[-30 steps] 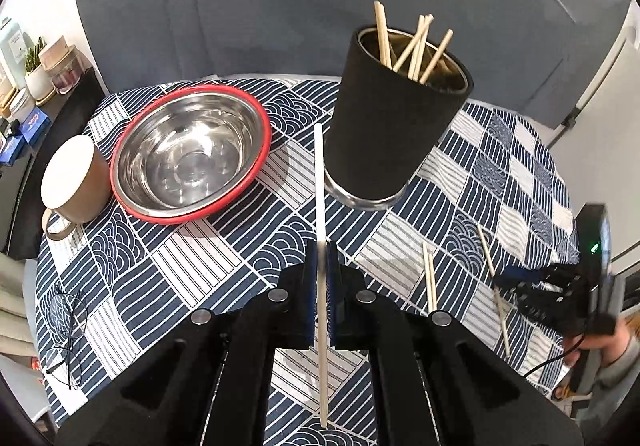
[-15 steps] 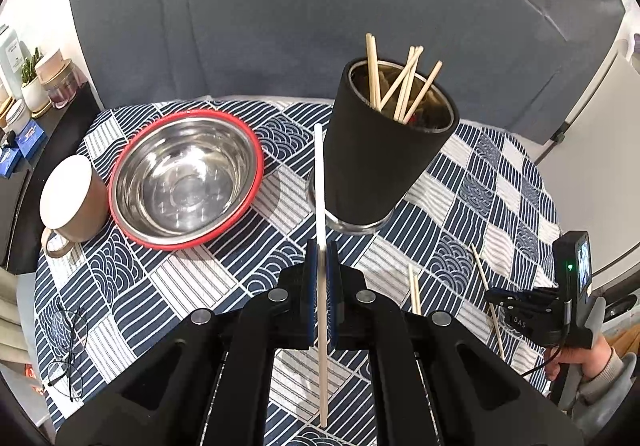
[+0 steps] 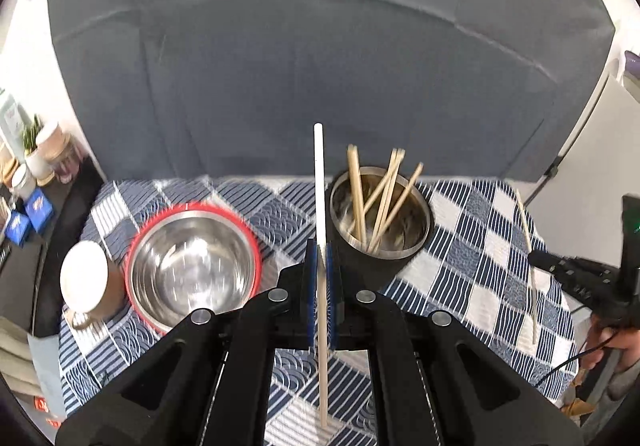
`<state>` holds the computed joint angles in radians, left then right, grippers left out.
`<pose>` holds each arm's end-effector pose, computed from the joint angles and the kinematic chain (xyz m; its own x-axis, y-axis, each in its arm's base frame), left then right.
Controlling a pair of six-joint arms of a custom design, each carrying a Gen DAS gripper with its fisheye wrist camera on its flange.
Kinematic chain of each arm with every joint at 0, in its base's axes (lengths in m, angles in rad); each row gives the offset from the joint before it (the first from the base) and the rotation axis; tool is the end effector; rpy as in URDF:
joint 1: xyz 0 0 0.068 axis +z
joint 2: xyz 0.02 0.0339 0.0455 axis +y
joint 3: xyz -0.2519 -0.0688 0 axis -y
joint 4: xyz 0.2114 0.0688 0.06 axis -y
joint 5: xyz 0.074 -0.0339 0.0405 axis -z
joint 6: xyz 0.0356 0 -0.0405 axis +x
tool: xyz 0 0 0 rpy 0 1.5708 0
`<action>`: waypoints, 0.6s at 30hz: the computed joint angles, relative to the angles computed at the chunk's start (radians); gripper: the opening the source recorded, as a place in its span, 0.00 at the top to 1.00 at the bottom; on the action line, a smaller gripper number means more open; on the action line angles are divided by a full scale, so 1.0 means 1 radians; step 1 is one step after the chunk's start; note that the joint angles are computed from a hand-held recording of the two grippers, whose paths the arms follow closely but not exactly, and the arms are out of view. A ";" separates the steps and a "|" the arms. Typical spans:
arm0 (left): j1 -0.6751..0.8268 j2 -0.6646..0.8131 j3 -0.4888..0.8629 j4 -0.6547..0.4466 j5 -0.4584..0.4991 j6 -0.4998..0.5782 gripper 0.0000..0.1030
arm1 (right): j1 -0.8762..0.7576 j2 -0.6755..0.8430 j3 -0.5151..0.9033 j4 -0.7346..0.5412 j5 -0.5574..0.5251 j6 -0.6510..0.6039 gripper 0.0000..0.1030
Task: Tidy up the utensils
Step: 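Lift both sticks over the black holder and open both tools inside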
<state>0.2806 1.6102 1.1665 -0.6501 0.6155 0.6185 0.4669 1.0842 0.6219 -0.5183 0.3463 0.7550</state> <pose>0.2881 0.0616 0.2371 -0.6789 0.2970 -0.6715 0.5182 0.8417 -0.1517 0.1644 0.0693 0.2063 -0.7149 0.3615 -0.5985 0.3229 0.9299 0.1760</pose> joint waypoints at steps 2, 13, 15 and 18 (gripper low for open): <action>-0.014 0.001 0.037 -0.014 0.014 -0.023 0.95 | -0.013 0.001 0.063 -0.005 0.012 -0.032 0.96; -0.102 0.039 0.202 -0.004 0.025 -0.170 0.95 | -0.056 0.157 0.326 0.127 -0.026 -0.195 0.96; -0.120 0.059 0.228 0.001 0.014 -0.186 0.95 | -0.053 0.204 0.365 0.148 -0.029 -0.224 0.96; -0.142 0.091 0.255 0.019 0.012 -0.212 0.96 | -0.059 0.261 0.391 0.217 -0.070 -0.261 0.96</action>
